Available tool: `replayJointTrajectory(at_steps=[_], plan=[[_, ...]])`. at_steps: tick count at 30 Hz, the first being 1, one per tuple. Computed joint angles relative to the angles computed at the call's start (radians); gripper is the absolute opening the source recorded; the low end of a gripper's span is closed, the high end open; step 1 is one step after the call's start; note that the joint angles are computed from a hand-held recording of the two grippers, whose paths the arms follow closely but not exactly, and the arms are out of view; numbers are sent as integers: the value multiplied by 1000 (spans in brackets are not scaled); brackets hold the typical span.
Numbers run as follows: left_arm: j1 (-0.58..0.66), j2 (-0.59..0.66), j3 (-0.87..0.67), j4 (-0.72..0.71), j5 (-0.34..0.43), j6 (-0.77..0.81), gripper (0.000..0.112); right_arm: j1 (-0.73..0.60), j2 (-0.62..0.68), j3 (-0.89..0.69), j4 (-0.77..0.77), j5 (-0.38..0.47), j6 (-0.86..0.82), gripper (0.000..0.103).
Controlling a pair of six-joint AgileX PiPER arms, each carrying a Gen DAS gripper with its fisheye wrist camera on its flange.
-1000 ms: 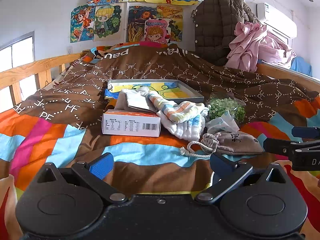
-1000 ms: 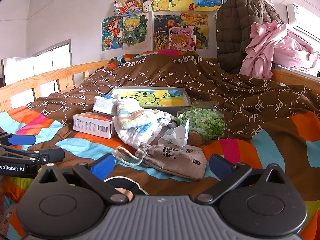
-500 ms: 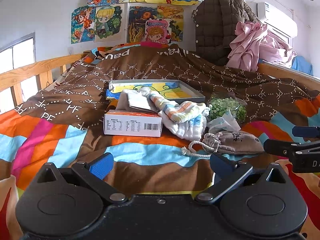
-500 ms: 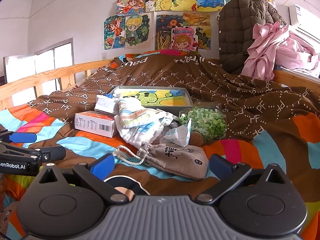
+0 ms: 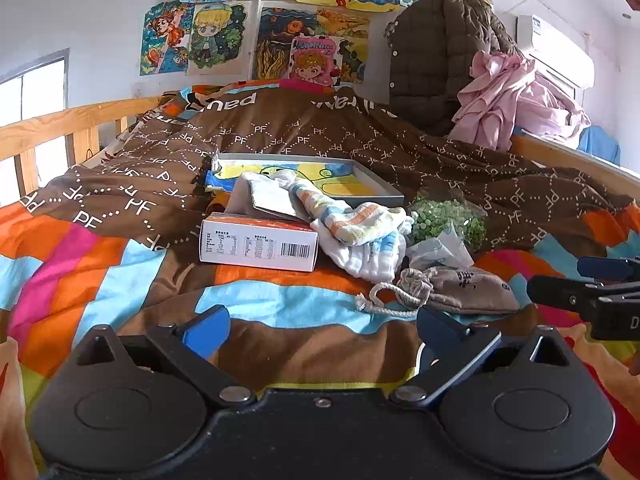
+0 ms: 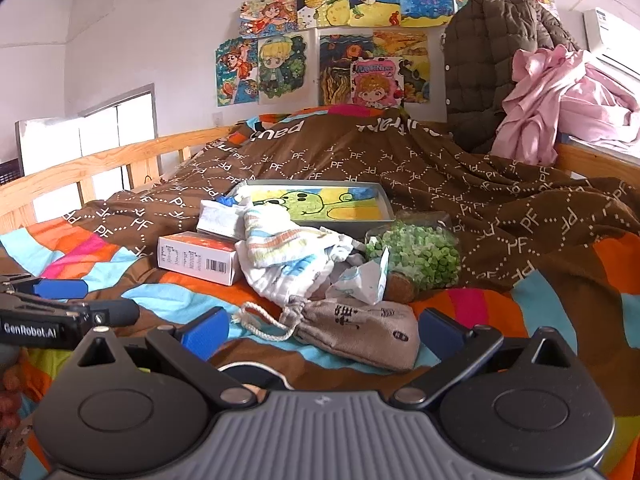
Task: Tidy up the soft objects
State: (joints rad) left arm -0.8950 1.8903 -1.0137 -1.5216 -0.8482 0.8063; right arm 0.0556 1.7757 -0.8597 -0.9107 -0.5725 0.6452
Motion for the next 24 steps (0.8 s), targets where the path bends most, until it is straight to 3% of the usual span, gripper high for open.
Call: replayJointTrajectory(at_steps=[5, 9, 16, 21, 24], plan=[[41, -5, -17, 54, 19, -39, 100, -18, 64, -119, -137, 13, 106, 103], [78, 13, -82, 68, 67, 43, 101, -22, 124, -216, -219, 43, 141, 103], [135, 69, -207, 95, 204, 189, 102, -25, 237, -371, -396, 94, 175, 103], [185, 115, -322, 51, 313, 332, 102, -34, 300, -444, -468, 64, 179, 103], [221, 157, -430, -47, 398, 505, 102, -38, 326, -465, -488, 43, 190, 103]])
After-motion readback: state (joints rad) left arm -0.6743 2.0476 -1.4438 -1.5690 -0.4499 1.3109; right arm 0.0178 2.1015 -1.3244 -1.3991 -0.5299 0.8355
